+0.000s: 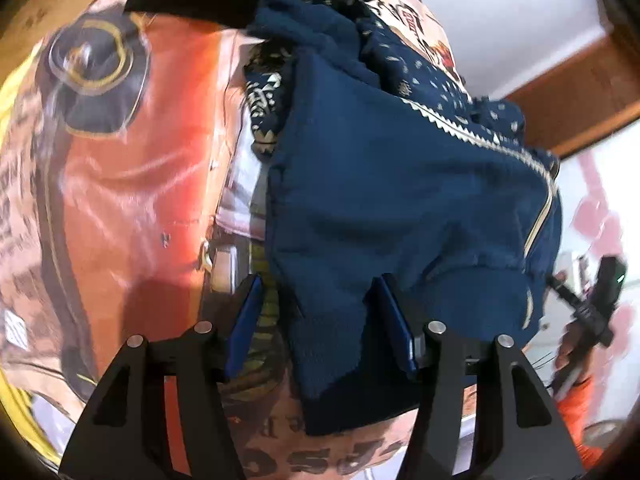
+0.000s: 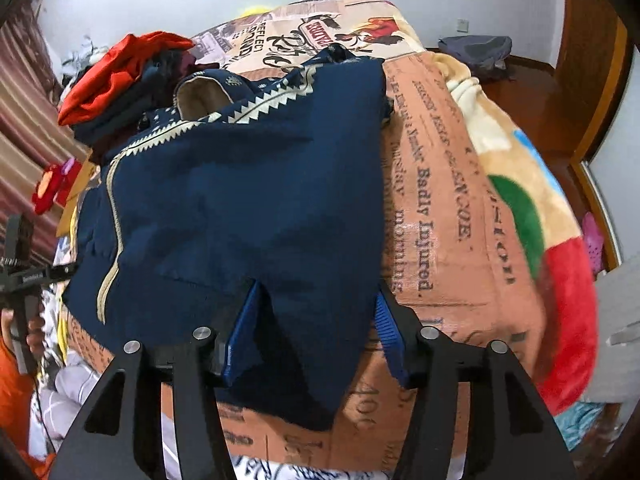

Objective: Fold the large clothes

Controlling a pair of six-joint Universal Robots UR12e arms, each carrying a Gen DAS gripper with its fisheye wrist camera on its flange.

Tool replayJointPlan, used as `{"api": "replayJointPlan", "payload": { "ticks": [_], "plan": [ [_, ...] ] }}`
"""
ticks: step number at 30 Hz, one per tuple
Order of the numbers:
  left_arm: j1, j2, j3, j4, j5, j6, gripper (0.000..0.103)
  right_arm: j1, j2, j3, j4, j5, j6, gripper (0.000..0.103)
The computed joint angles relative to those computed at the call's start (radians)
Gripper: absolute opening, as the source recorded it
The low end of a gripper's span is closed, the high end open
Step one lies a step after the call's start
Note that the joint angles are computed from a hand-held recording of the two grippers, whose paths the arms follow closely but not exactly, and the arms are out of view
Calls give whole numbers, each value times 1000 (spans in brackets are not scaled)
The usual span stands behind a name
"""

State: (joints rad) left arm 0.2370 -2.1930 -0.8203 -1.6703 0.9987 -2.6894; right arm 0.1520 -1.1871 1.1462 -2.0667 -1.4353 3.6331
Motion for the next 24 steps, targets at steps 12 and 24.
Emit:
{"api": "replayJointPlan", "payload": {
  "ticks": [12,24],
  "plan": [
    [14,66,-44,217,-116,35,8,-25,-30,18,-216,74,21,7],
    [14,-12,145,532,-238,-199,8,-17,87,-261,-249,-53,-102,7]
  ]
}}
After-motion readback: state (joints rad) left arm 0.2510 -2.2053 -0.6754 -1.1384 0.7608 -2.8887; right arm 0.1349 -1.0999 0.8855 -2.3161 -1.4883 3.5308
